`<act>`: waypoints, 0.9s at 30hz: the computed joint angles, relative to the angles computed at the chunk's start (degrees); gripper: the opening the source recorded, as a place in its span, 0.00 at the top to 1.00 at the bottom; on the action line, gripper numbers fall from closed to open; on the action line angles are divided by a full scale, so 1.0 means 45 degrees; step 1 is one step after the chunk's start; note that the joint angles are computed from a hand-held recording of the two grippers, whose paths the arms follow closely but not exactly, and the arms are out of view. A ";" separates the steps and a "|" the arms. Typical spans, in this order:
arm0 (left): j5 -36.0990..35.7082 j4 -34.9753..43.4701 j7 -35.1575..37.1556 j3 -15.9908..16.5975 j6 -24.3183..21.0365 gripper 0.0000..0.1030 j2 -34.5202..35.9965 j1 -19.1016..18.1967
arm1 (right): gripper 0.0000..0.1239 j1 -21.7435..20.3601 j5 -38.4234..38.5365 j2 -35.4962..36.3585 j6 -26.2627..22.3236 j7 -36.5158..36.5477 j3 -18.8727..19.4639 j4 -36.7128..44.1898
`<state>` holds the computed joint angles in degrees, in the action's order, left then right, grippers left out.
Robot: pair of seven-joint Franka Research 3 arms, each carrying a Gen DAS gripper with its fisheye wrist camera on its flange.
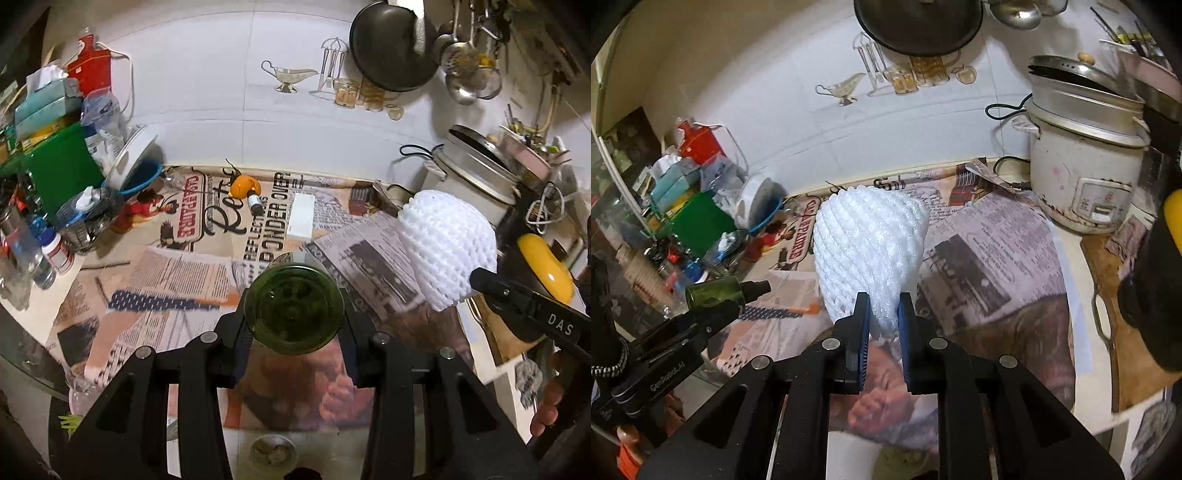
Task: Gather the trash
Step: 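Carry the green bottle and foam net down over the white bin with both tools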
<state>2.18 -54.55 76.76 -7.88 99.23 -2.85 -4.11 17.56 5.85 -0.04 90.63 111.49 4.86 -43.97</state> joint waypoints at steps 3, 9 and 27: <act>-0.0778 -0.1723 0.0433 0.0362 0.0250 0.61 -0.1381 0.0149 | 0.89 0.0248 -0.0481 -0.0923 0.0241 0.0541 0.0344 -0.1098; -0.2004 -0.4788 0.1944 0.1368 0.0341 0.61 -0.4128 -0.0006 | 0.89 0.0468 -0.1614 -0.2955 0.0759 0.2325 0.1670 -0.3626; -0.2047 -0.9207 0.3167 0.2947 -0.2504 0.61 -0.9306 -0.0856 | 0.89 0.0380 -0.1941 -0.5199 -0.1532 0.6384 0.4859 -0.5245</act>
<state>-7.04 -95.98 91.01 5.39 87.96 -44.73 -7.96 19.27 -2.88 -23.44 83.73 140.22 26.73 -67.57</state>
